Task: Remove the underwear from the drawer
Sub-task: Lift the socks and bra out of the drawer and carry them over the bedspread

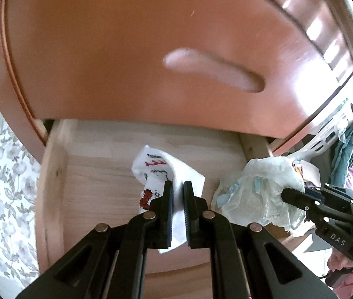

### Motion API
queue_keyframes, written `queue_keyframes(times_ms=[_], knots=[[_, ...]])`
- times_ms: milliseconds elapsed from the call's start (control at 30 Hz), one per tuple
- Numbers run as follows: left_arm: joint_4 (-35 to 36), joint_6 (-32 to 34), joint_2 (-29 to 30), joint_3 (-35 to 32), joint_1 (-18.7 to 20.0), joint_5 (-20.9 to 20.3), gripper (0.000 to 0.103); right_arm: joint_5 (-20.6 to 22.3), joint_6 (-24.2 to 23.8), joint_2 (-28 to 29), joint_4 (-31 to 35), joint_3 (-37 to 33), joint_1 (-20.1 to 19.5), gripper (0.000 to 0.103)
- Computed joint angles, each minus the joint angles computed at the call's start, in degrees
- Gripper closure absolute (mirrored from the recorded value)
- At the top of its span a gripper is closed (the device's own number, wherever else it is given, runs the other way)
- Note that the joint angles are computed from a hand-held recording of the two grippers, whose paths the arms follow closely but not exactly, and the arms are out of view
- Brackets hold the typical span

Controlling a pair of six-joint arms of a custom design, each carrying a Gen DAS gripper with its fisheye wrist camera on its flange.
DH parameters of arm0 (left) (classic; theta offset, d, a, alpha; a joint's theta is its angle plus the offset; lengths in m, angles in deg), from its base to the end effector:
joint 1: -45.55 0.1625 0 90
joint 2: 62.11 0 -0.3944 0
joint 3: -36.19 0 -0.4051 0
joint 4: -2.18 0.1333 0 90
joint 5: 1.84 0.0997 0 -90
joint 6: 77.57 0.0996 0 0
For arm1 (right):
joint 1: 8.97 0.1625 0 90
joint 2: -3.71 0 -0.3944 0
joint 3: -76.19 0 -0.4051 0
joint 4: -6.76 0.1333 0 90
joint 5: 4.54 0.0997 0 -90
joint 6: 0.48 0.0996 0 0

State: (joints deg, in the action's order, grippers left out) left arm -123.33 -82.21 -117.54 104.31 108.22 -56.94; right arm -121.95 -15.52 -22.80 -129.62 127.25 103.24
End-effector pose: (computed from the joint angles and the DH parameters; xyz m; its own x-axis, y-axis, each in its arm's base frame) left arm -0.1719 -0.7470 0.3616 -0.8620 0.1126 -0.4943 0.3546 0.8307 -0.4292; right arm 0.4011 -0.7510 0.1252 -0.7652 -0.3940 0.5092 -0.5689 0.7840 -0.2482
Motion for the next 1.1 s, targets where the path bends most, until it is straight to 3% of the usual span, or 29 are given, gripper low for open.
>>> queue_keyframes(times_ms=[267,500,1100], knots=[[-2.4,0.8,-2.6,2.5,-2.0,2.2,0.095,2.1,-0.6,-2.1,-5.6,3.4,0.5,0.091],[-8.1,2.3,-7.8,9.6,-6.2,5.3,0.095,4.0,-1.1,-6.7,-12.3,9.5,1.4,0.091],[-15.5,5.4,-12.1,16.5,-14.2,7.3,0.095,2.2,-2.2,-19.6,-24.8,24.3,1.5,0.091]])
